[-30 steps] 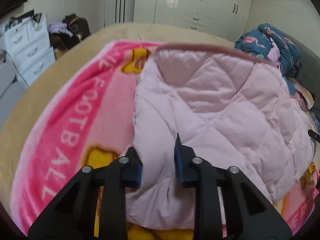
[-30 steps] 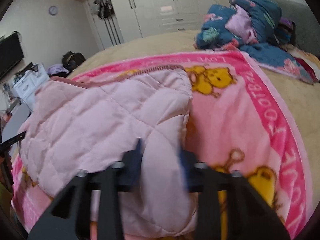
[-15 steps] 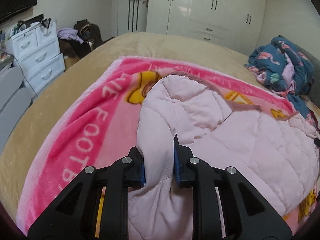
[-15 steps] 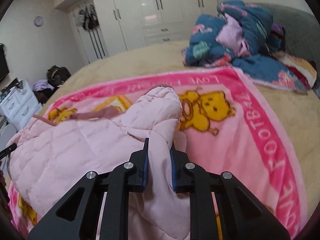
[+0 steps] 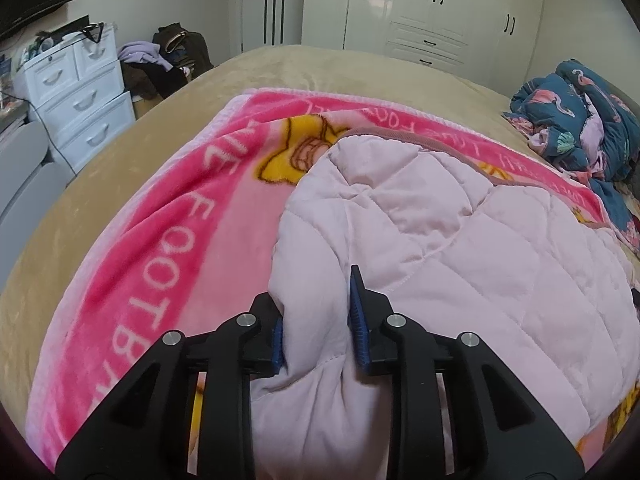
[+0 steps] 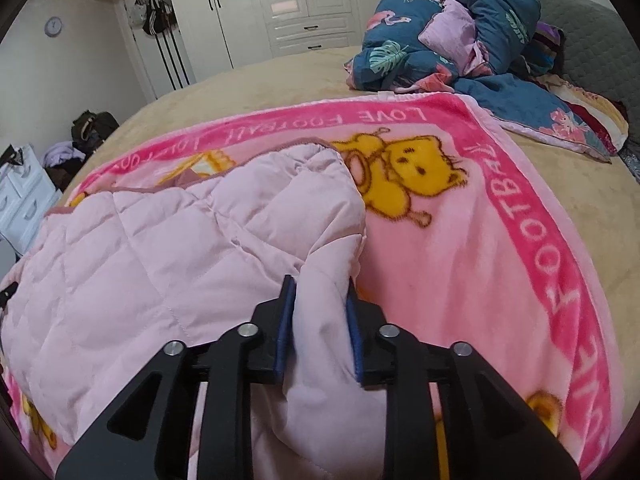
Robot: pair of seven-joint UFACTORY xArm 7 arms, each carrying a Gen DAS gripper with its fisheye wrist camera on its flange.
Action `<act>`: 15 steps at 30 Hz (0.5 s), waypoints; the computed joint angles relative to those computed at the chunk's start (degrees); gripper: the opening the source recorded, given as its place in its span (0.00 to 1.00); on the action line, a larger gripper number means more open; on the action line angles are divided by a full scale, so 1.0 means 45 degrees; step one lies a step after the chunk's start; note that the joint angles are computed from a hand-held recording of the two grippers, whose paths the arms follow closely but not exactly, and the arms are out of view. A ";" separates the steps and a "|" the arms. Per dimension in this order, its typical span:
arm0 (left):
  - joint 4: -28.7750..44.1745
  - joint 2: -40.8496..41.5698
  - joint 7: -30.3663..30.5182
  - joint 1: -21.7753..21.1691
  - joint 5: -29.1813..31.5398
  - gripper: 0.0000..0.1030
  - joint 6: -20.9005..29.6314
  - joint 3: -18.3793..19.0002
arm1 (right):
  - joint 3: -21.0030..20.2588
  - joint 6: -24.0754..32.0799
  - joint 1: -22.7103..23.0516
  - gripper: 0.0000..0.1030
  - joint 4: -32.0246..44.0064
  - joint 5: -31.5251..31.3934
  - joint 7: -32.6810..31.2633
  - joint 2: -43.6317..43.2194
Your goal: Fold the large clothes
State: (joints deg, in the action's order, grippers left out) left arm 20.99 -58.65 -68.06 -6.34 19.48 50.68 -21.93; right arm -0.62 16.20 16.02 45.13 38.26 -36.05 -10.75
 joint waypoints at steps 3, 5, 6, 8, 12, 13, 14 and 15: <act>0.0037 -0.0196 0.0021 -0.0121 -0.0127 0.22 0.0254 0.0060 | 0.0118 -0.0069 -0.0203 0.43 -0.0220 -0.0600 0.0506 -0.0291; 0.0070 -0.0307 0.0023 -0.0134 -0.0144 0.25 0.0409 0.0032 | -0.0049 -0.0069 -0.0090 0.66 -0.0395 -0.0529 0.0460 -0.0576; 0.0098 -0.0415 0.0039 -0.0188 -0.0183 0.28 0.0546 0.0021 | -0.0135 -0.0061 -0.0039 0.71 -0.0491 -0.0486 0.0457 -0.0730; 0.0188 -0.0513 0.0059 -0.0277 -0.0257 0.37 0.0755 -0.0036 | -0.0439 -0.0039 0.0201 0.79 -0.0739 -0.0151 0.0210 -0.1158; 0.0419 -0.0964 0.0096 -0.0524 -0.0312 0.63 0.1305 -0.0295 | -0.0839 0.0192 0.0474 0.91 -0.1331 0.0058 0.0089 -0.2345; 0.0563 -0.1098 0.0078 -0.0577 -0.0331 0.65 0.1530 -0.0419 | -0.1025 0.0261 0.0638 0.93 -0.1521 0.0162 -0.0049 -0.2761; 0.0664 -0.1217 0.0063 -0.0626 -0.0348 0.73 0.1706 -0.0516 | -0.1120 0.0300 0.0729 0.93 -0.1676 0.0154 -0.0052 -0.3085; 0.0782 -0.1407 0.0041 -0.0730 -0.0403 0.80 0.1926 -0.0615 | -0.1215 0.0402 0.0782 0.94 -0.1867 0.0092 -0.0034 -0.3515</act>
